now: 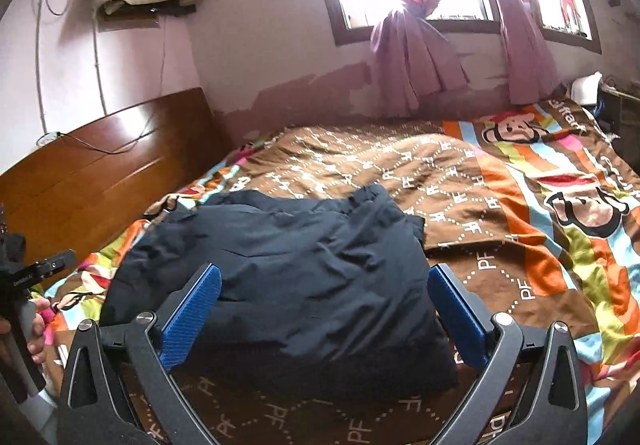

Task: Fold large clothes

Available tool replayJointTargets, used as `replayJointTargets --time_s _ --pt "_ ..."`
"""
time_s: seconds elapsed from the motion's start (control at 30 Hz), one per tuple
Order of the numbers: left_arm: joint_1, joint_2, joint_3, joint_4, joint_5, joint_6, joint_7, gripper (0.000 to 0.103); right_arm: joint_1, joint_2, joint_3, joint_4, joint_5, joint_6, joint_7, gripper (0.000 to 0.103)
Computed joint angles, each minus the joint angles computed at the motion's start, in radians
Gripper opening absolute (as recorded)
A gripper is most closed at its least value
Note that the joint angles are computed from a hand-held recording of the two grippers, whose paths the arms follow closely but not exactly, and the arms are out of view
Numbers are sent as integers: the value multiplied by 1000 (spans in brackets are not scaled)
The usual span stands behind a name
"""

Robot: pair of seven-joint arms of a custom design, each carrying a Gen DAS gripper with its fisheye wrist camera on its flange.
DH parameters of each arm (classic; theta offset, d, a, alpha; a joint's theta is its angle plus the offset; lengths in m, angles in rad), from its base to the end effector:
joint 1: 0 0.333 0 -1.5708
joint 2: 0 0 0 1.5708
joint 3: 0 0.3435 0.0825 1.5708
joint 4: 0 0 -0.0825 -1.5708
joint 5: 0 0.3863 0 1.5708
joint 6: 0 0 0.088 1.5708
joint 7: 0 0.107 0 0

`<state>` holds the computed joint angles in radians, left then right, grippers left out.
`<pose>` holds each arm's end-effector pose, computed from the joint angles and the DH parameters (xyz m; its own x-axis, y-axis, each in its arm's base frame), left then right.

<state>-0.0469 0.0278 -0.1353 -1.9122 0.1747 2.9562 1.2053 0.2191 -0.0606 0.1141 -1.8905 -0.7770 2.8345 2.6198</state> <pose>0.6068 -0.1224 0.6293 -0.0520 -0.9871 0.1512 -0.5360 -0.1001 -0.8383 0.5450 0.2291 0.6637 0.0084 -0.9874 -0.1580 -0.4584 0.1366 -0.8782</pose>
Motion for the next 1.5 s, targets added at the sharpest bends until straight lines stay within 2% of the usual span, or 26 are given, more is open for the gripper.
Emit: replayJointTargets --time_s 0.3,0.43,0.53,0.8,1.1,1.2,1.33,1.5 --pt "5 -125 6 -128 50 28 -102 103 -11 -52 43 -43 -48 75 13 102" --pt "3 -179 10 -189 55 54 -122 103 -22 -79 72 -62 -51 86 -5 102" --pt "24 -211 -5 -221 108 65 -165 103 -42 -106 103 -79 -75 92 18 102" --pt "-3 -290 17 -306 100 100 -159 103 -91 -184 185 -126 -131 81 76 102" --pt "20 -378 -13 -388 139 134 -192 103 -179 -286 294 -198 -151 90 139 102" --pt "-3 -403 -1 -414 135 140 -183 103 -209 -319 326 -225 -133 103 152 102" --pt "-67 -439 41 -460 97 152 -151 103 -282 -371 395 -259 -121 118 174 102" --pt "-36 -479 7 -506 104 176 -166 103 -317 -417 446 -290 -59 111 127 102"
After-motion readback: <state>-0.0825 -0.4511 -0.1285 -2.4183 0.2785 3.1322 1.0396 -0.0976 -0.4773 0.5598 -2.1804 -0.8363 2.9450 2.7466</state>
